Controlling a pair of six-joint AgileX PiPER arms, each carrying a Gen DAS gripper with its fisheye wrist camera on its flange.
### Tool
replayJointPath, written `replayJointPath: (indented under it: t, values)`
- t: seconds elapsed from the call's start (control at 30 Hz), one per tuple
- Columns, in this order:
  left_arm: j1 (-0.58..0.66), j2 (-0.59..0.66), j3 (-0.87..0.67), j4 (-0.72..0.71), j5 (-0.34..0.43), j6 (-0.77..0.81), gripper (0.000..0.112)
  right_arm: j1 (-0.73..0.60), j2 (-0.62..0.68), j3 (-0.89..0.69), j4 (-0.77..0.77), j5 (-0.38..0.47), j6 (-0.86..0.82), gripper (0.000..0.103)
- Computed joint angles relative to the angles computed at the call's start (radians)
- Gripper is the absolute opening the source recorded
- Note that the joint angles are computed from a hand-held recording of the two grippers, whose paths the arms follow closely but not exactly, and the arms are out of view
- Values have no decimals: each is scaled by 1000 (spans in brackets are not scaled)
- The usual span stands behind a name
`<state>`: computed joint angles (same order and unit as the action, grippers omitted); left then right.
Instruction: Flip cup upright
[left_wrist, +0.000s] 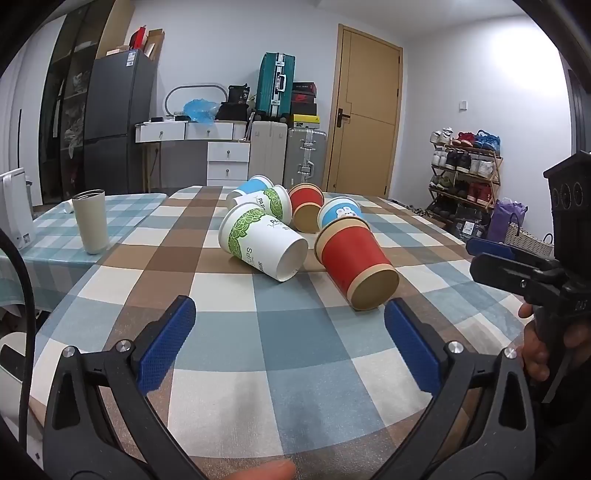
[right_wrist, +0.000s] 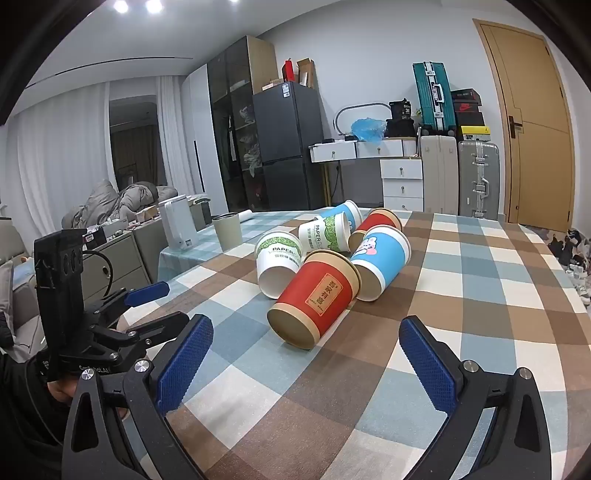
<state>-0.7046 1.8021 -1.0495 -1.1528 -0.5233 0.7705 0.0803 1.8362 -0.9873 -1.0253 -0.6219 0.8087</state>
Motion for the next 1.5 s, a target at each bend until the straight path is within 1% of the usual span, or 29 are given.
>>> replayJointPath:
  t: [0.23, 0.27, 1.5]
  values:
    - [-1, -1, 1, -2, -2, 4, 102, -4, -5, 5, -10, -2, 6, 103]
    - [0, -2, 2, -1, -1, 3, 102, 6, 2, -6, 0, 12, 3, 103]
    - [-1, 1, -1, -4, -3, 12, 102, 0, -7, 2, -15, 12, 14, 103]
